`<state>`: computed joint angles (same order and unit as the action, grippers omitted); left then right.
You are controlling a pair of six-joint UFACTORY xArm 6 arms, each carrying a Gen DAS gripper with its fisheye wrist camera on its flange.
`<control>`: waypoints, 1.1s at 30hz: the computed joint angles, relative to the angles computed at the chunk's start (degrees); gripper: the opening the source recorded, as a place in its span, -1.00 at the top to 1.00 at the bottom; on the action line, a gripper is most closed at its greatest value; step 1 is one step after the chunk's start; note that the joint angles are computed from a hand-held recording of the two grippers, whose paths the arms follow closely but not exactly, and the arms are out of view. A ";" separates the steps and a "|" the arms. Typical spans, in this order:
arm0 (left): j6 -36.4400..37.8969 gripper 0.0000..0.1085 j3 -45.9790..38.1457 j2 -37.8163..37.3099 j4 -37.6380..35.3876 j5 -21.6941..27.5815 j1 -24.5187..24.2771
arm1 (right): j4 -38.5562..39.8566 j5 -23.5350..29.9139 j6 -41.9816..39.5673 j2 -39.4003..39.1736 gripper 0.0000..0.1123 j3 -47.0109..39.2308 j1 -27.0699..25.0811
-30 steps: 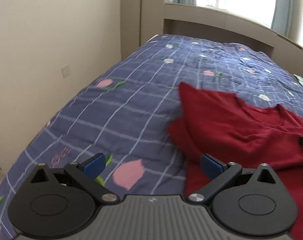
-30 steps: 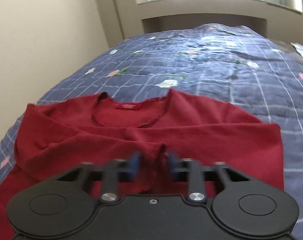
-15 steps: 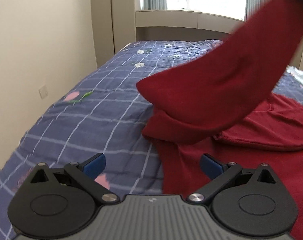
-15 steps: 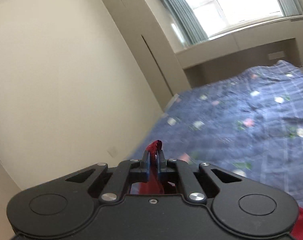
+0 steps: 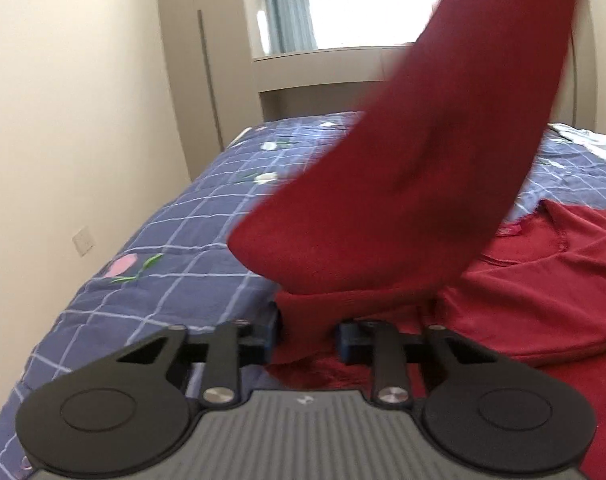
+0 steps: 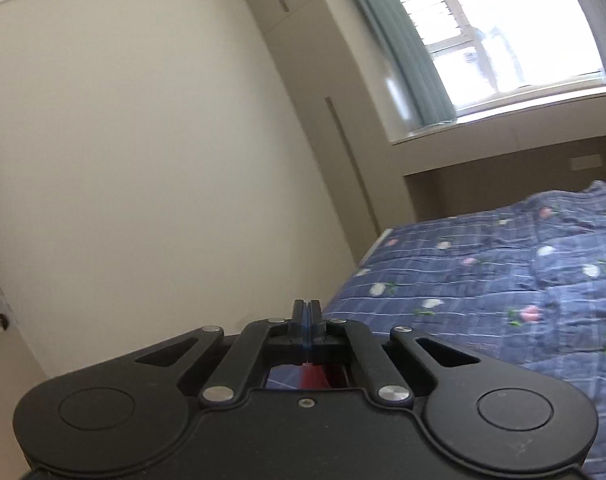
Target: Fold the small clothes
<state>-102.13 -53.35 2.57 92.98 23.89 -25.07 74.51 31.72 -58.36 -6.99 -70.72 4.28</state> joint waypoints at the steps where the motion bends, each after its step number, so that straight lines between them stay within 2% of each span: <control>1: 0.43 0.57 0.37 -0.35 -0.63 0.26 0.13 | 0.30 -0.28 -0.11 -0.05 1.00 0.95 -0.62; 7: 5.12 0.58 1.18 -0.77 -5.18 0.02 0.88 | -4.28 -0.89 2.85 1.86 1.00 8.70 -3.75; 9: 6.37 0.58 1.56 -0.73 -6.79 -0.41 1.39 | -7.30 -2.08 3.72 3.34 0.75 10.77 -4.09; 14: 6.53 0.58 2.72 -1.12 -8.53 -1.95 2.58 | -11.80 -9.88 3.74 8.47 0.38 15.33 -1.81; 16: 6.19 0.58 2.61 -0.85 -8.12 -1.97 2.72 | -13.57 -11.98 5.99 12.14 0.34 14.28 -1.42; 18: 6.20 0.58 2.48 -0.74 -7.73 -1.60 2.56 | -15.04 -12.81 8.99 15.95 0.14 12.24 -1.37; 20: 6.38 0.58 2.25 -0.54 -8.01 -1.64 2.58 | -18.58 -12.81 14.58 20.06 0.07 9.05 -1.58; 22: 6.05 0.58 2.35 -0.63 -8.10 -1.80 2.61 | -22.34 -11.56 20.17 22.95 0.08 6.38 -1.82; 23: 6.08 0.59 2.32 -0.60 -8.16 -1.88 2.64 | -21.99 -11.19 20.91 23.50 0.25 5.73 -1.83; 24: 5.98 0.61 2.29 -0.58 -8.00 -1.94 2.67 | -22.48 -10.79 21.95 24.14 0.75 4.82 -1.79; 25: 6.13 0.66 2.30 -0.60 -8.14 -2.21 2.81 | -22.33 -9.07 21.91 24.72 0.83 3.59 -1.94; 27: 5.69 0.70 2.42 -0.97 -7.85 -2.65 3.09 | -19.74 -6.16 20.04 24.25 0.90 2.46 -2.05; 29: 2.73 0.76 2.55 -1.79 -5.51 -3.43 3.73 | -16.57 -8.44 15.76 22.14 0.91 3.54 -1.09; 30: 0.33 0.77 2.69 -2.32 -3.63 -3.76 4.12 | -12.95 -9.67 12.03 20.55 0.91 4.28 -0.65; 33: -2.39 0.79 3.44 -3.50 -2.08 -5.91 5.74 | -0.99 -8.68 3.26 14.23 0.92 7.29 -1.61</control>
<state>-104.52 -49.91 -0.92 90.90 17.98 -19.33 73.52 23.05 -55.10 7.24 -63.42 2.67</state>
